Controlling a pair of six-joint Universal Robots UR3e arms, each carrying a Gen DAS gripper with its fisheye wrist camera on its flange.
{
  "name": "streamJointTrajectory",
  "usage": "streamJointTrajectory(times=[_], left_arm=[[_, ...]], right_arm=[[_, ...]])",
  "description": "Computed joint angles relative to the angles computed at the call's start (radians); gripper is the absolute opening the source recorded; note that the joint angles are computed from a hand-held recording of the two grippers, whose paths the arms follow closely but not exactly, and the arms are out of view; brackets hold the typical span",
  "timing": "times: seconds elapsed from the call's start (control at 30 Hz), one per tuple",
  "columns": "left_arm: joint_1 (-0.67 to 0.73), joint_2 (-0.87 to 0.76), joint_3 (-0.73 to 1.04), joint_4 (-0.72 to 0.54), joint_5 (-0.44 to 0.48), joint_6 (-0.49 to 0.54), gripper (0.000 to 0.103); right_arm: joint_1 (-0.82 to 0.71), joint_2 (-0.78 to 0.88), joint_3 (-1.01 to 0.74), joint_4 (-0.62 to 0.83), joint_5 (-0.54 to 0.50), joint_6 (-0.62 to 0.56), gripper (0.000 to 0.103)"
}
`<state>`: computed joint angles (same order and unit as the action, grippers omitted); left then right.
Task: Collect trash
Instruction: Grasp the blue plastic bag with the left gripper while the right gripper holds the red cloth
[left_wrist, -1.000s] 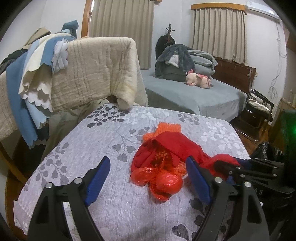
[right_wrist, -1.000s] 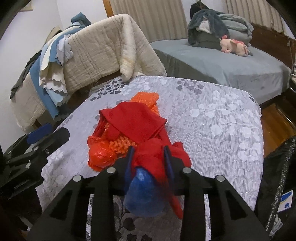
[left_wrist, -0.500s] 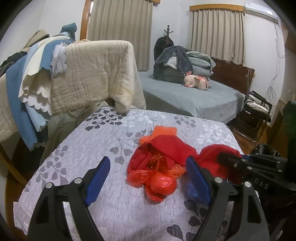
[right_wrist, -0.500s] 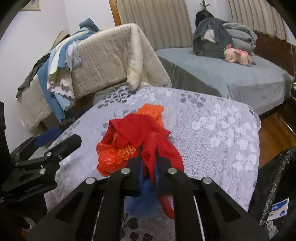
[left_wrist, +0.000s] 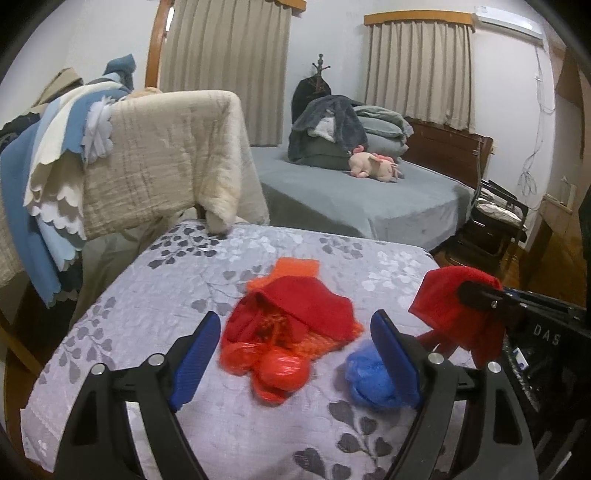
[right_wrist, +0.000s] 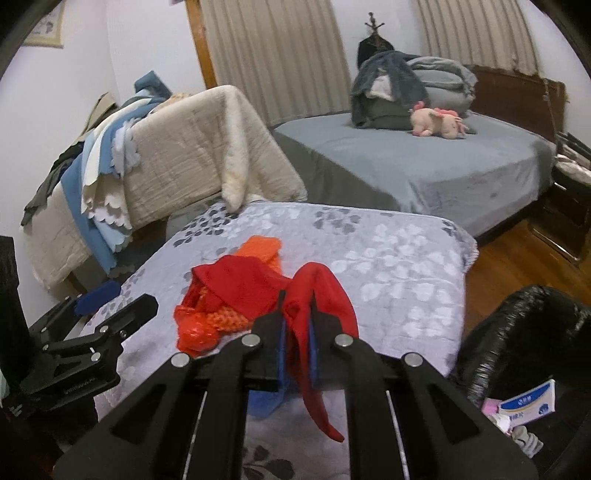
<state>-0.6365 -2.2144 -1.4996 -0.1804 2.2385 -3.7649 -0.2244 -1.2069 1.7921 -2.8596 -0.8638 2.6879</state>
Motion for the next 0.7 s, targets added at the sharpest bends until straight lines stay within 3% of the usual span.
streamJointTrajectory(times=[0.7], left_arm=[[-0.032, -0.276, 0.405, -0.181, -0.130, 0.035, 0.082]], right_arm=[[-0.138, 0.001, 0.092, -0.019, -0.001, -0.040, 0.008]])
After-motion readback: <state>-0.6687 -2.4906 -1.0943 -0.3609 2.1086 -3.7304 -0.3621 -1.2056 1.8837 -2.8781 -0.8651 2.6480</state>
